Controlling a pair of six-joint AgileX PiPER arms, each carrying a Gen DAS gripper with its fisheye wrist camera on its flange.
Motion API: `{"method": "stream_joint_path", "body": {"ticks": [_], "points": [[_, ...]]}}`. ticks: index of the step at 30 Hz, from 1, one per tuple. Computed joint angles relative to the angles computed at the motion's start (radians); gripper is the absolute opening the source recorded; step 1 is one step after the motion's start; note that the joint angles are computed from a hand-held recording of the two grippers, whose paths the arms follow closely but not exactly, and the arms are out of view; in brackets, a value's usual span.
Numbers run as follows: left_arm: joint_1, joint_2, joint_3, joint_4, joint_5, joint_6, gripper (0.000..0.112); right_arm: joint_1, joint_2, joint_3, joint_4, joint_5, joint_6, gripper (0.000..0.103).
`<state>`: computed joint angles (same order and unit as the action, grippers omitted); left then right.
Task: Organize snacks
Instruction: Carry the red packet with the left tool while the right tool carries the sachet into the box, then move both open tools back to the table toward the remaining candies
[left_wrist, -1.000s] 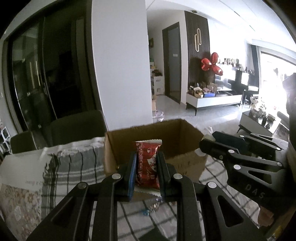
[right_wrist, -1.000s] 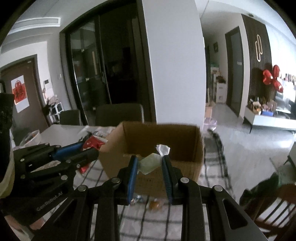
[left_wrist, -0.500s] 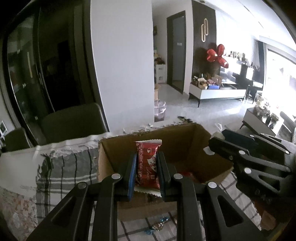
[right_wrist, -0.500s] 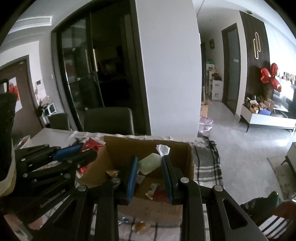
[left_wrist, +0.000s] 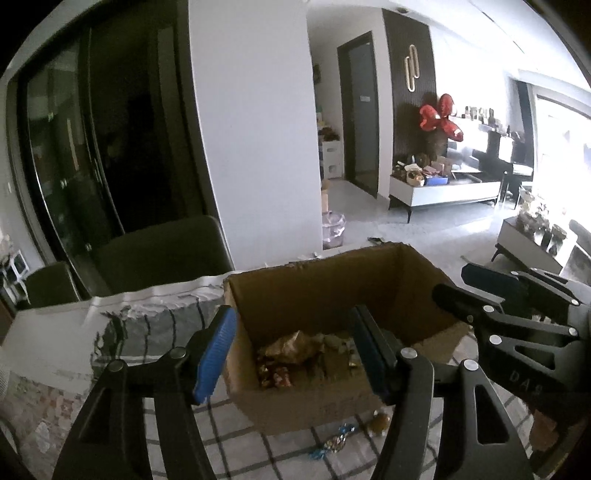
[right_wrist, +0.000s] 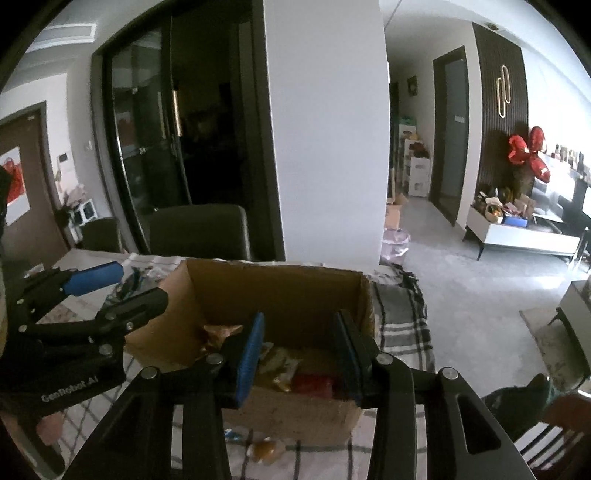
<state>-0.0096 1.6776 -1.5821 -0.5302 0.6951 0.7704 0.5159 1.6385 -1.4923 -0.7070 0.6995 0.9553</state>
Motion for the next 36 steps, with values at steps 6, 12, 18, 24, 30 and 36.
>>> {"method": "stream_joint_path", "body": {"ticks": [6, 12, 18, 24, 30, 36], "points": [[0.064, -0.121, 0.177, -0.166, -0.021, 0.202, 0.063, 0.074, -0.093, 0.146, -0.131, -0.031, 0.177, 0.041], [0.105, -0.192, 0.3, -0.254, -0.023, 0.335, 0.063, 0.134, -0.128, 0.223, -0.2, -0.022, 0.29, 0.041], [0.135, -0.211, 0.385, -0.31, -0.02, 0.414, 0.063, 0.144, -0.133, 0.283, -0.206, -0.046, 0.333, 0.041], [0.119, -0.177, 0.418, -0.245, -0.011, 0.384, 0.063, 0.144, -0.107, 0.341, -0.196, -0.091, 0.366, 0.041], [0.111, -0.142, 0.456, -0.223, -0.03, 0.379, 0.063, 0.127, -0.073, 0.38, -0.153, -0.144, 0.358, 0.041], [0.094, -0.079, 0.465, -0.203, -0.045, 0.378, 0.063, 0.102, -0.016, 0.385, -0.076, -0.195, 0.295, 0.041]]}}
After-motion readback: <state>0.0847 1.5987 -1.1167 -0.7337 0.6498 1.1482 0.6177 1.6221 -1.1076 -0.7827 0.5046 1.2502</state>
